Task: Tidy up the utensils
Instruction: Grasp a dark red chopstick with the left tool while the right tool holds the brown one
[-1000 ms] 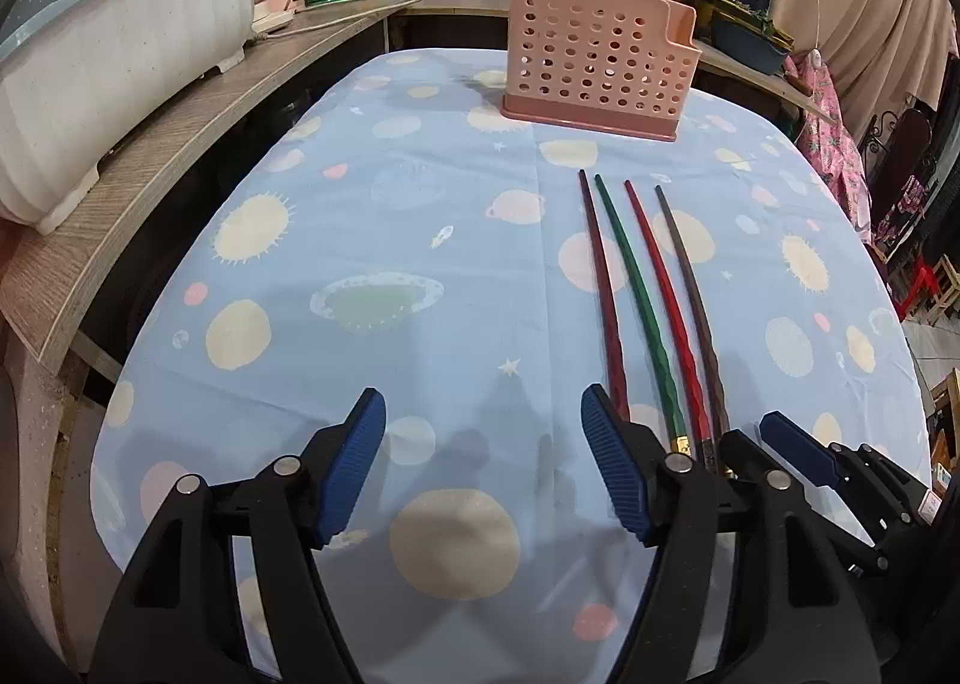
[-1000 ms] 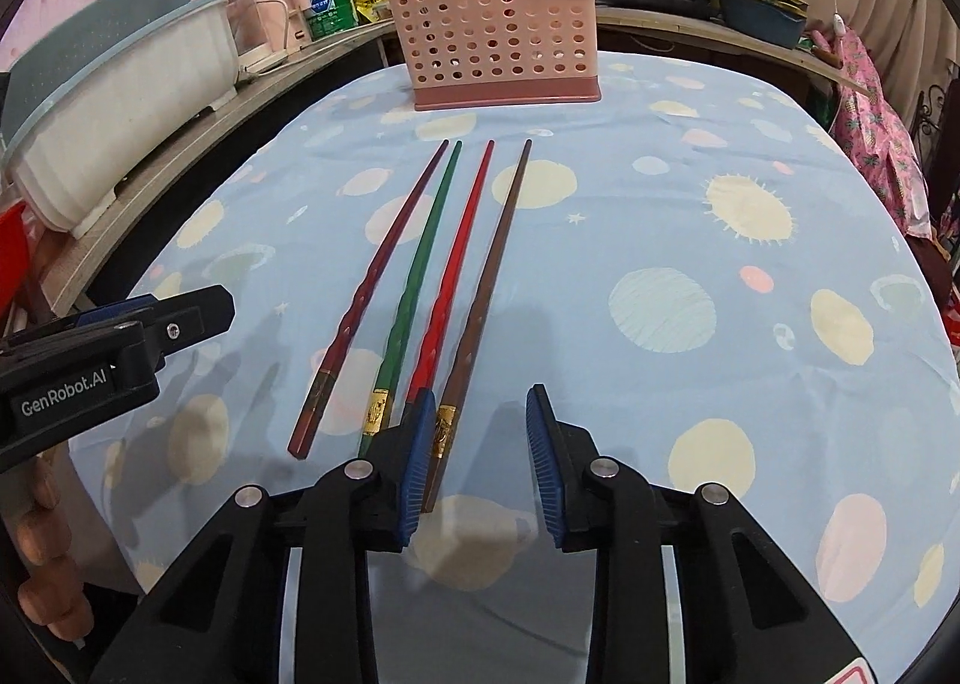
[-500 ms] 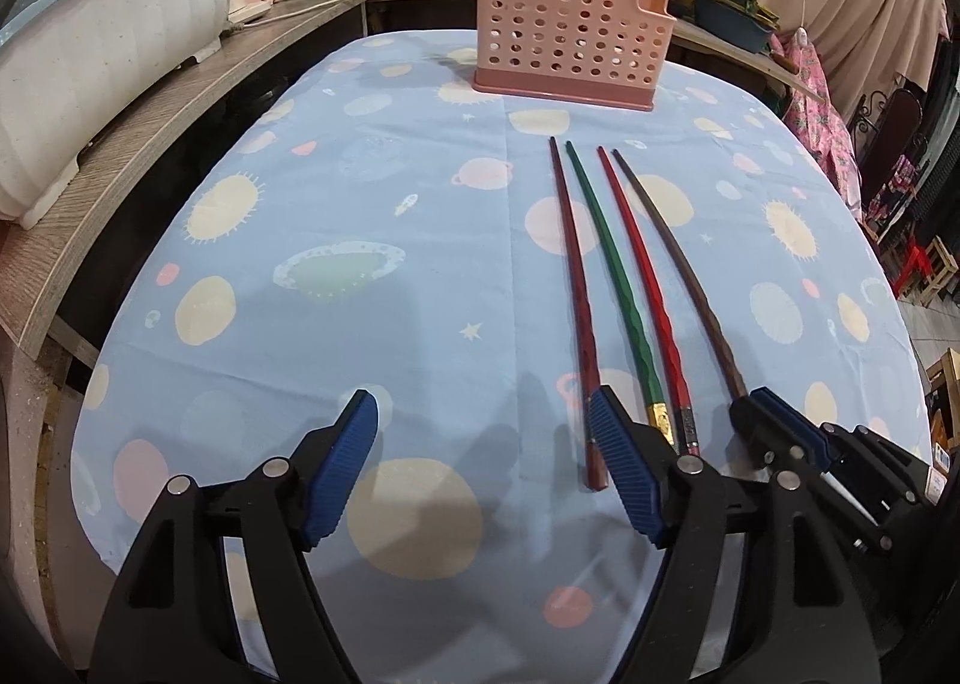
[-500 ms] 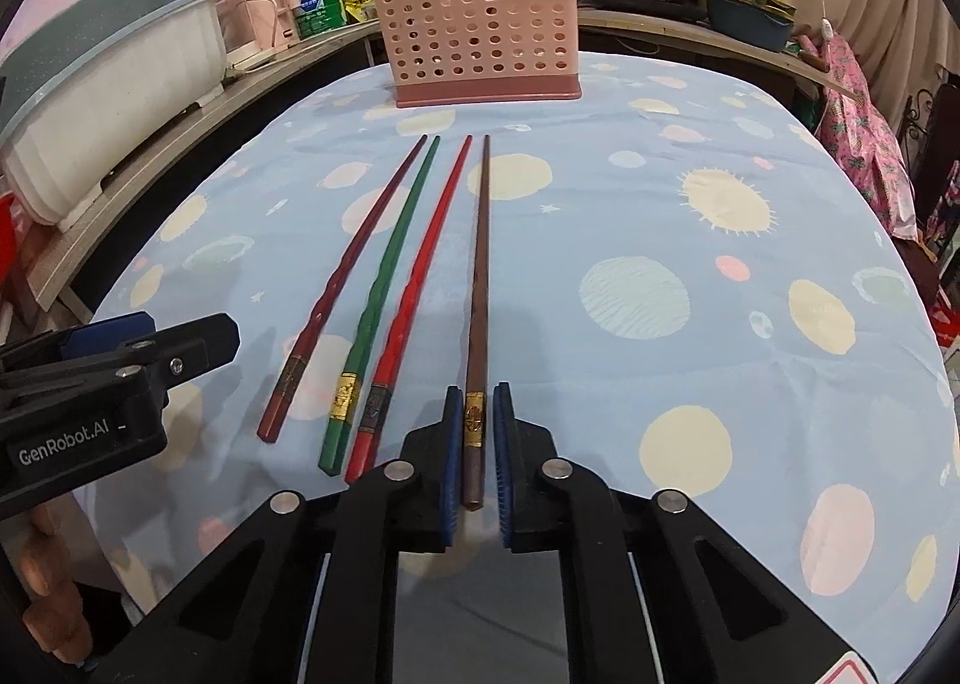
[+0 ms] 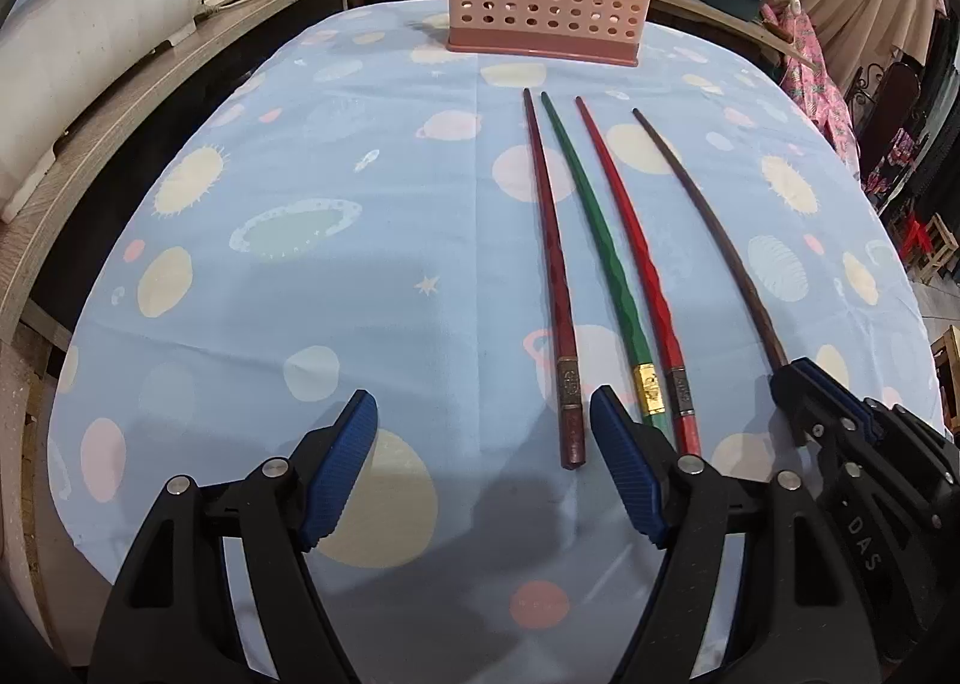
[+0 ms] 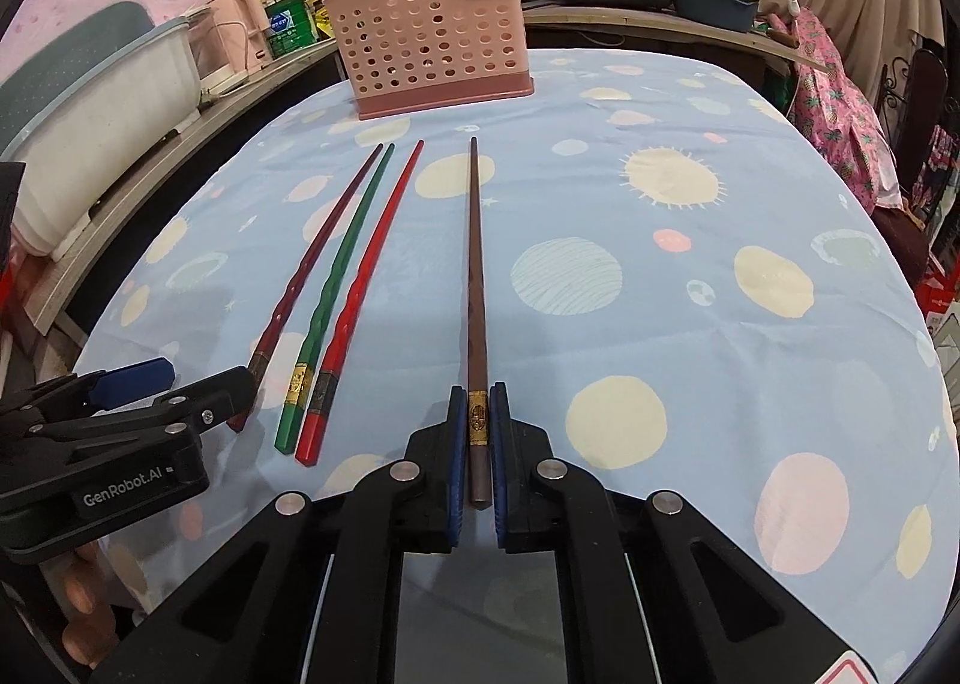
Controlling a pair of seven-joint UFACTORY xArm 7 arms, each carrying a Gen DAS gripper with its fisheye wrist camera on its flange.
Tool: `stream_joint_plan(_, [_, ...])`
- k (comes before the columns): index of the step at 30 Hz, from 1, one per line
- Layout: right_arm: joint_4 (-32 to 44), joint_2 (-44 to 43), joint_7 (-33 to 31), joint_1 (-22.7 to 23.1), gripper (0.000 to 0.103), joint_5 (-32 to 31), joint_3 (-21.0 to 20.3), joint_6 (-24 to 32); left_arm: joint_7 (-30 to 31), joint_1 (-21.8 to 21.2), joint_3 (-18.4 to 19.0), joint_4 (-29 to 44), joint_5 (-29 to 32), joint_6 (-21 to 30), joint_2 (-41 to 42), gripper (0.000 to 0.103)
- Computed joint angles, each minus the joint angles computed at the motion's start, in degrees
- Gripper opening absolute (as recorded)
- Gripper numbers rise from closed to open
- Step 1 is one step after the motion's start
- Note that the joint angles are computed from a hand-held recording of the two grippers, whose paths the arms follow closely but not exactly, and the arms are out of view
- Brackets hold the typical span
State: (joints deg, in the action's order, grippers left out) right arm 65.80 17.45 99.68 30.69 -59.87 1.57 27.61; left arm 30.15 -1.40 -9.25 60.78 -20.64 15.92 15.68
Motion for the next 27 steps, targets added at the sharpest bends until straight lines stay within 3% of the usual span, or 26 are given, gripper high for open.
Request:
stream_joint_plan(9, [0.0,-0.1,0.1,0.1,0.006,-0.3,0.1,0.4,-1.6,-0.5,0.0,-0.1,2.3,-2.6,0.8,0.066])
stream_joint_plan(17, [0.0,-0.1,0.1,0.1,0.006,-0.5,0.2,0.6,-0.2,1.3,-1.5,0.5,0.1,-2.5,1.1,0.037])
stream_joint_plan(22, [0.0,-0.1,-0.6,0.0,0.006,0.0,0.4,0.9,1.3,2.8,-2.1,2.3,-2.9,0.8,1.6,0.010])
stream_joint_plan(27, [-0.3,-0.4,-2.0,-0.5,0.007,1.4,0.5,0.0,3.8,3.1,-1.9,3.4,-5.7,3.5,1.6,0.007])
